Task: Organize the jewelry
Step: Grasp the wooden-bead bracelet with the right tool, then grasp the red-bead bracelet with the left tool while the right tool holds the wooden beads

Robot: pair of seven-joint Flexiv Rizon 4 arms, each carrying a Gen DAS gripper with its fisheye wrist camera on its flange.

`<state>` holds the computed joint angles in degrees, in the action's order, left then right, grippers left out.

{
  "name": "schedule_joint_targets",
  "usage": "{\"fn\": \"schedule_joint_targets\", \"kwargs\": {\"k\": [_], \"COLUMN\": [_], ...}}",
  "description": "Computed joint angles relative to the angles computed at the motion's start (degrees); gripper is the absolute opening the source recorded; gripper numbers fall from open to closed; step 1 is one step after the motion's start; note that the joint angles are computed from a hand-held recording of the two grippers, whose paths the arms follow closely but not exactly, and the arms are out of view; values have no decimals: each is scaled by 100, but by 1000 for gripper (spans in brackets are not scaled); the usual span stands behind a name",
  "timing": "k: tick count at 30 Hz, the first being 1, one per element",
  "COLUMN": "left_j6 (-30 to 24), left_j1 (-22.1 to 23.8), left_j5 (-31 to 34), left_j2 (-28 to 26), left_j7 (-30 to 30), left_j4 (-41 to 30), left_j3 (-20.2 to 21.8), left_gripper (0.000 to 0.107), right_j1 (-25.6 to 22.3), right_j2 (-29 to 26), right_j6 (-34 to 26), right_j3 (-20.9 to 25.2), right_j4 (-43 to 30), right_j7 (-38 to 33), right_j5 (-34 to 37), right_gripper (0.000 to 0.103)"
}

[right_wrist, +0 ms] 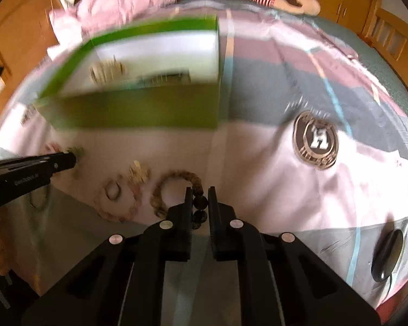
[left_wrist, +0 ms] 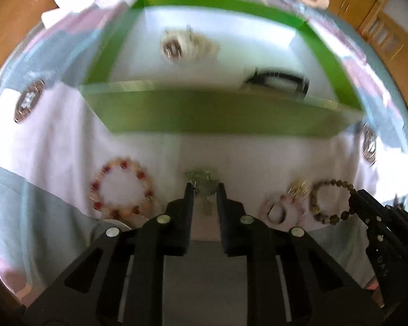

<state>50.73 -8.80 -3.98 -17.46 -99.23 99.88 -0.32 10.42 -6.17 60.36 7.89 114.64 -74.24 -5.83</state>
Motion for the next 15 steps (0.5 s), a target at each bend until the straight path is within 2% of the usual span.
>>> {"fn": "schedule_joint_targets", "kwargs": {"k": [4, 8, 11, 13, 15], "left_j6": [344, 441, 565, 525, 269], "left_j1": [44, 86, 139, 139, 124], "left_j5": [-107, -74, -209, -135, 131], "left_j2": [283, 459, 613, 650, 609], "left_j7": [217, 302, 509, 492, 238], "left_j4": [171, 265, 412, 414, 273], "left_j3": [-37, 5, -27, 3, 94], "left_gripper": [17, 17, 17, 18, 26], "right_j1": [-40, -34, -62, -47, -32], "right_j2": [173, 247, 248, 250, 186], "right_j6": [377, 577, 719, 656, 609], "right_j3": [33, 22, 37, 35, -2], "right_j4": [60, 181, 97, 65, 41], "right_j7": [-136, -82, -356, -363, -222], "right_j5": [215, 164, 456, 454, 328], "right_gripper": [11, 11, 11, 11, 11]}}
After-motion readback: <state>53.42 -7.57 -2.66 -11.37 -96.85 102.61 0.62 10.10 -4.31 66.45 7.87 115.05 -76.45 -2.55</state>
